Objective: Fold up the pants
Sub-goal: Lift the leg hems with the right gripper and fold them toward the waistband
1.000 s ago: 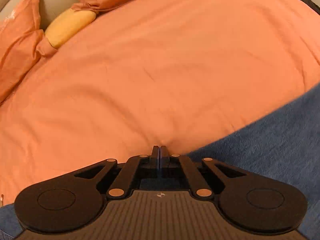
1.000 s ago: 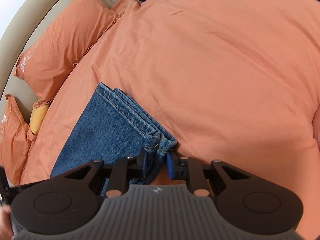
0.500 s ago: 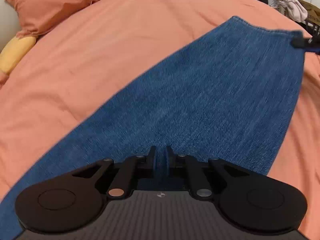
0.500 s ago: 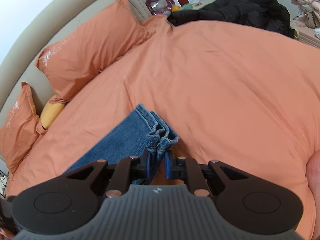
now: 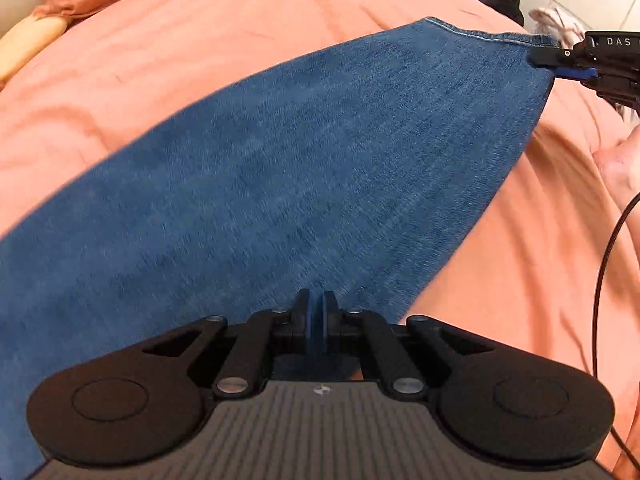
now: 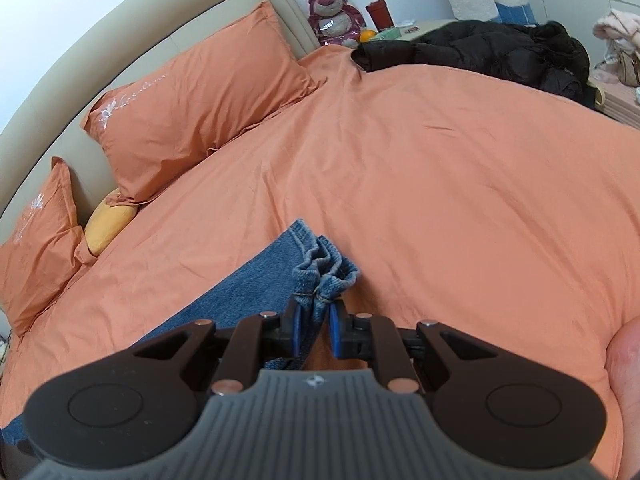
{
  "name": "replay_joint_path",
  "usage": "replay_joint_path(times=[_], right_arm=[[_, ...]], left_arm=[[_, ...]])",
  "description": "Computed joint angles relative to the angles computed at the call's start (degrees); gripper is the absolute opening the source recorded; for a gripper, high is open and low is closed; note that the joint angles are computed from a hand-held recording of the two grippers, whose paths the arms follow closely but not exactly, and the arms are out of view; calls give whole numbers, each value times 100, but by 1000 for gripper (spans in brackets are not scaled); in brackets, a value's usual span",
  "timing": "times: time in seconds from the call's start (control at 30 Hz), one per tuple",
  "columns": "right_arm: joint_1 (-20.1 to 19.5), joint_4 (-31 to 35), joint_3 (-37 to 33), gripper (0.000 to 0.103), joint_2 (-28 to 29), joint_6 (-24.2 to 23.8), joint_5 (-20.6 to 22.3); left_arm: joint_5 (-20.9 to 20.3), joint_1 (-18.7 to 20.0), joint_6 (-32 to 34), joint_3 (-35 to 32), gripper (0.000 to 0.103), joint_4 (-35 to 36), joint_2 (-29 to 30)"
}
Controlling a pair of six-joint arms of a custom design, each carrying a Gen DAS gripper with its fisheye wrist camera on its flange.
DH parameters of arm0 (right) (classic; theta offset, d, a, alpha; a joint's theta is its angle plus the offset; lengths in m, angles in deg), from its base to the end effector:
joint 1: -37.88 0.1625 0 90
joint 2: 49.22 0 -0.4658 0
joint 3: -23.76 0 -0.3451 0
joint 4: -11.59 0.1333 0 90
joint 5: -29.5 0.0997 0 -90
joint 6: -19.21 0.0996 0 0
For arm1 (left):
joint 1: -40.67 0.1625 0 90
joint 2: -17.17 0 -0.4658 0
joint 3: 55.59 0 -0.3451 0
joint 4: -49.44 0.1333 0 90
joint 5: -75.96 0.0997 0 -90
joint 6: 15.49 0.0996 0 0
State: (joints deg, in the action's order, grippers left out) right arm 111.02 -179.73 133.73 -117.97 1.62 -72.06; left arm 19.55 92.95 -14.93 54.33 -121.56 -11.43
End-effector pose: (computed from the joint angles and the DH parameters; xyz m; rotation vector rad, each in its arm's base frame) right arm -0.0547 -0.5714 0.4070 -0.1236 -2.3691 1.2377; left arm -0.1938 -0.5585 -0.0392 0.8459 2.4307 -0.2407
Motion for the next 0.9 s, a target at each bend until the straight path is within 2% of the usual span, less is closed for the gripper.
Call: replay_joint_path(times=[0.17,0.23,0.27,0.37,0.5,0.67,0.8,0.9], right_arm=[[219,-292,210,8,-126,-313,76],[417,-418,303,8,-199,-505,68],[535,-494,345,8,-226,-643,83],[988,-611,415,8,-248,-974,37],[1802,-511,276,7,-47,-1445,-436],[2845,-325,41,7,479,-2113,-1116],[3503,-137,-111,7,1013,-2506,-1519],[3846,53,-205,7,1446,-2538,-1750]], left_arm=[[-264,69,-549,78,3,165,-262],[-330,36,-616,348,8,82,-479],[-310,5,-603,509,11,-27,-600],[-109,-84,-512,1075,12,-393,-1053],[345,-142,-491,1760,14,-852,-1618],[868,-19,-651,2367,15,-1084,-2352],[1049,134,-638,2682,18,-1409,-2782],[1089,277,-633,2900,18,-1395,-3240]])
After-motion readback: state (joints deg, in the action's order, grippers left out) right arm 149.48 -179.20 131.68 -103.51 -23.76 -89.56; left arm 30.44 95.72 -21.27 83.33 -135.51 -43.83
